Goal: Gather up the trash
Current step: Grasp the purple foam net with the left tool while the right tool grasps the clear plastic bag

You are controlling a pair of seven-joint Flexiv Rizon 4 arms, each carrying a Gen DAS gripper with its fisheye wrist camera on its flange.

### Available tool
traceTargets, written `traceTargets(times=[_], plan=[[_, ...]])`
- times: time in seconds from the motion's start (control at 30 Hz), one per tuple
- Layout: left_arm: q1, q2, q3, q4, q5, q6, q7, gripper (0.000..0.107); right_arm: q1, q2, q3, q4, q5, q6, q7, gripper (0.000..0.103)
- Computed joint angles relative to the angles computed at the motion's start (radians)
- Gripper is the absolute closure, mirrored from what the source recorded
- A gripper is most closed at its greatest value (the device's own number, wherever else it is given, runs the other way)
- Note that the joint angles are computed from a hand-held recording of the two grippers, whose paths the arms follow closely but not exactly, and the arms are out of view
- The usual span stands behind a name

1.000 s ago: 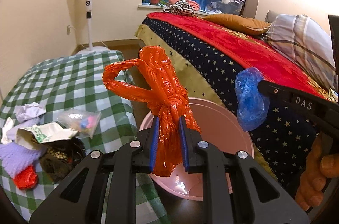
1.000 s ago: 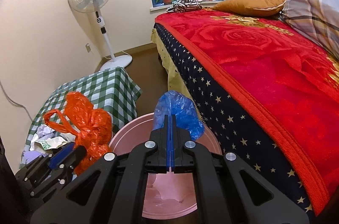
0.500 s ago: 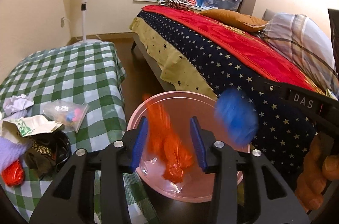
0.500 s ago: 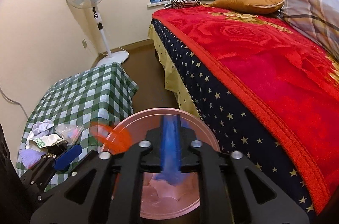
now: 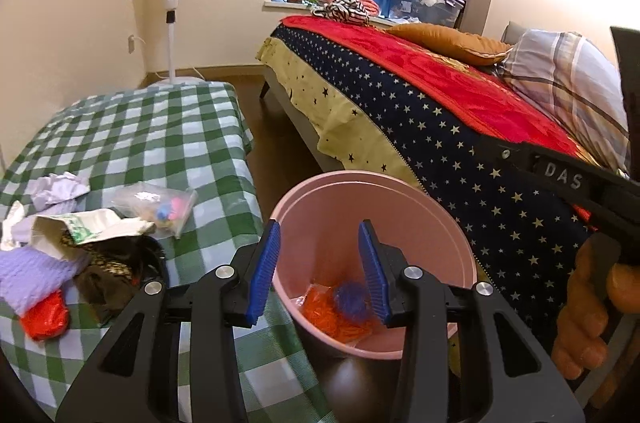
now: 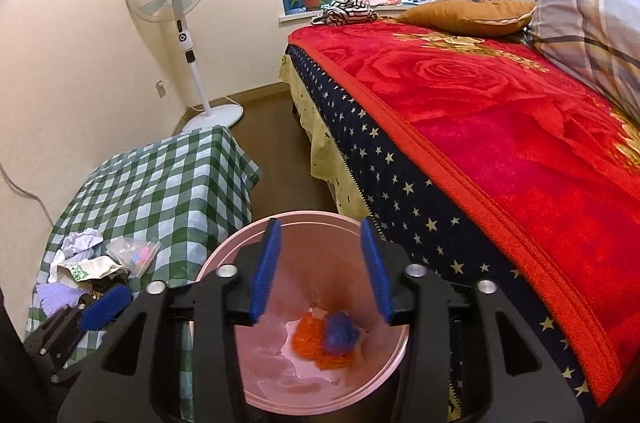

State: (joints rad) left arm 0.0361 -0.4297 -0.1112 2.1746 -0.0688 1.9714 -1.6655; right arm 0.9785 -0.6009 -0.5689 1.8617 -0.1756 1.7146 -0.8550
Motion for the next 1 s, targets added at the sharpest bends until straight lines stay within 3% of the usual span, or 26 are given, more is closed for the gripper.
traceTargets(times=[0.07, 0.43, 0.5, 0.57, 0.67, 1.0], plan=[[-0.001, 0.016, 0.007, 0.019, 0.002, 0.014, -0.004, 0.067, 0.021, -0.001, -0.023, 0.01, 0.006, 0.012, 0.0, 0.043], [0.022, 0.12, 0.057, 0.153, 0.027, 0.083, -0.059, 0.067, 0.101, 0.002, -0.079, 0.034, 0.074, 0.053, -0.076, 0.042], [0.012, 0.134, 0.076, 0.173, 0.02, 0.096, -0.059, 0.072, 0.111, 0.007, -0.08, 0.039, 0.089, 0.06, -0.092, 0.044], [-0.001, 0.145, 0.097, 0.197, 0.003, 0.117, -0.06, 0.075, 0.123, 0.015, -0.079, 0.049, 0.107, 0.087, -0.117, 0.059], [-0.039, 0.161, 0.141, 0.245, -0.058, 0.163, -0.051, 0.081, 0.115, 0.037, -0.04, 0.051, 0.139, 0.108, -0.158, 0.071], [-0.054, 0.181, 0.202, 0.347, -0.218, 0.233, -0.017, 0.081, 0.087, 0.04, 0.105, -0.008, 0.168, 0.114, -0.243, 0.072]])
